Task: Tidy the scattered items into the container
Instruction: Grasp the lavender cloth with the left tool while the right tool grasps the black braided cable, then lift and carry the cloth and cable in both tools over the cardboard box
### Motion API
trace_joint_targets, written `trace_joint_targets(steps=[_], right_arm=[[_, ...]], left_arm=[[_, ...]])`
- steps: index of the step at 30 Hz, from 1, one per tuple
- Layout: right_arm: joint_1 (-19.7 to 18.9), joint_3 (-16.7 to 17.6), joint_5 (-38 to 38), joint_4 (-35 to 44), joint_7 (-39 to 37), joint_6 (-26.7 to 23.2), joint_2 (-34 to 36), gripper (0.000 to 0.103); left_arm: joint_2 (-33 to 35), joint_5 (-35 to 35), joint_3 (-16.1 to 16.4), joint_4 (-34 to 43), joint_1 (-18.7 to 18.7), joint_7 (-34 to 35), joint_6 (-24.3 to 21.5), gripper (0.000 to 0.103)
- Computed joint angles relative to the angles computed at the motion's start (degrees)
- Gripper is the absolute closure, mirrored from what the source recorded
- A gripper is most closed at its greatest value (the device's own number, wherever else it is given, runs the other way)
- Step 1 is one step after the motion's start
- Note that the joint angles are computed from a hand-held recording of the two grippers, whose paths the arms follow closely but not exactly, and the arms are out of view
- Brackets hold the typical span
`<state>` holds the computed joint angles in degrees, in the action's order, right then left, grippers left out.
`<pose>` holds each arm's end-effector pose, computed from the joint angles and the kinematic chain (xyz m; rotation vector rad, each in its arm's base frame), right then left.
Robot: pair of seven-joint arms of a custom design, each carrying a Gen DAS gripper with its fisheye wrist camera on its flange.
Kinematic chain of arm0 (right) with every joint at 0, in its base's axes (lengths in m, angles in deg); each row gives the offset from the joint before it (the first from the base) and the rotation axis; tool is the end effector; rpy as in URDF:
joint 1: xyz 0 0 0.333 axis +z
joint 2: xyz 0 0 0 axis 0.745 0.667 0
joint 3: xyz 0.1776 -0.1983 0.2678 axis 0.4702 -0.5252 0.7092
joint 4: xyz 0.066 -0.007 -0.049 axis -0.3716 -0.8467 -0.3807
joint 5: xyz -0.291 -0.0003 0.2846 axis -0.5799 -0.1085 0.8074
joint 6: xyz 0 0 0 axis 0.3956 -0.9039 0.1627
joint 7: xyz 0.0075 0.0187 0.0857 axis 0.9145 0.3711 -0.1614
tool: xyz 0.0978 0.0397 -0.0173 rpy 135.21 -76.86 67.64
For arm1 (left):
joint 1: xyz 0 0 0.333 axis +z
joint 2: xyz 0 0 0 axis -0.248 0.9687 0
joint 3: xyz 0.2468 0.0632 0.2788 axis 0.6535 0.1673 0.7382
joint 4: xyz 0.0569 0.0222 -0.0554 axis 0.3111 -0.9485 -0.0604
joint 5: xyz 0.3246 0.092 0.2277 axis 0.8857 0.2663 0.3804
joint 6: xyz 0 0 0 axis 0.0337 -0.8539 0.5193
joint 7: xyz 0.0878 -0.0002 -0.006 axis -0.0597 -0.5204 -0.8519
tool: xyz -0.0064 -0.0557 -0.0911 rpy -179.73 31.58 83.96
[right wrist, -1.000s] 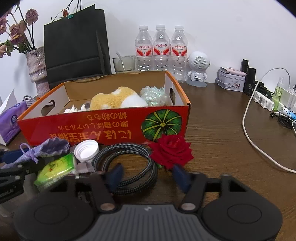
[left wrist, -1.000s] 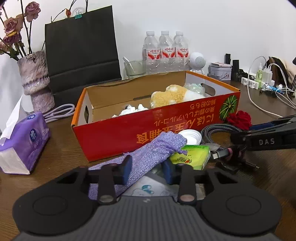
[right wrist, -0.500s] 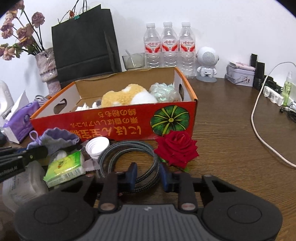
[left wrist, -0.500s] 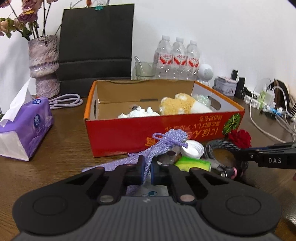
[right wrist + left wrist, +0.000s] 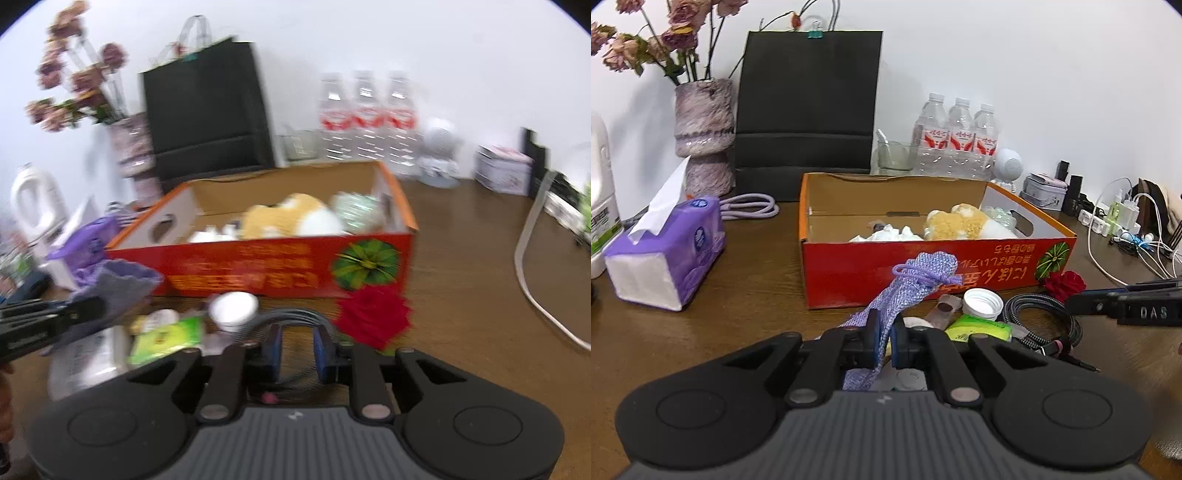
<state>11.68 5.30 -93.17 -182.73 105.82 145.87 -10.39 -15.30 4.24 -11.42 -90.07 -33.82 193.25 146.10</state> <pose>0.6860 0.0116 0.3680 -1.7409 1.4428 -0.5474 0.6395 -0.2197 0.3798 -1.5640 1.7071 -1.0553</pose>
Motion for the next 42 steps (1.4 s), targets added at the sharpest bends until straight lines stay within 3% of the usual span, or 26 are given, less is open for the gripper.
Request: trace_joint_targets(steps=[1,2,6,11,15,21,27,28,34,42], right_arm=[[-1.8,2.55,-1.38,0.31,-0.96,-1.55,0.9,0.063],[-2.67,4.1,-1.68,0.3,-2.41,-2.67,1.35,0.058],[-2.66,5.84,-2.54,-0.25,-8.96,-6.18,1.68,0.053],[6.66,-3.16,-1.21,2.14,-13.17,-7.86,0.25,0.051],[0.24,5.4,3.92,3.87,-17.42,-12.49,4.23,0.058],[-9.38,15.34,10.04,0.53,-23.04,-12.07,7.96,0.058],[-9.29,13.5,14.21,-2.59,-24.14,-6.7,4.75,0.059],[-9.44,13.58,14.19,-2.74,-24.1,-6.18,4.66,0.067],[-11.78,15.36,11.89,-3.86,-22.55,-5.08,4.28,0.076],[-14.15,16.43,7.28,-5.69,-17.23,-0.88,3.71,0.08]], left_arm=[[-0.21,-0.14,-0.16,-0.38,0.21,-0.37,0.08,0.097],[-0.49,-0.15,-0.36,-0.88,0.46,-0.73,0.22,0.097],[-1.41,-0.23,-0.29,-2.63,0.57,-0.83,0.47,0.097],[-2.13,0.66,-1.13,-4.08,1.62,-1.82,0.77,0.097],[-2.68,1.71,-1.63,-5.2,2.44,-2.86,1.15,0.097],[-2.96,3.05,-1.94,-5.7,3.2,-4.14,0.91,0.097],[-3.14,3.99,-2.12,-5.89,3.02,-4.48,1.78,0.097],[-3.17,4.23,-2.24,-5.87,2.99,-4.47,2.12,0.096],[-3.63,5.35,-3.13,-6.11,3.13,-4.73,3.43,0.097],[-4.75,6.19,-3.79,-7.04,2.93,-4.81,5.2,0.096]])
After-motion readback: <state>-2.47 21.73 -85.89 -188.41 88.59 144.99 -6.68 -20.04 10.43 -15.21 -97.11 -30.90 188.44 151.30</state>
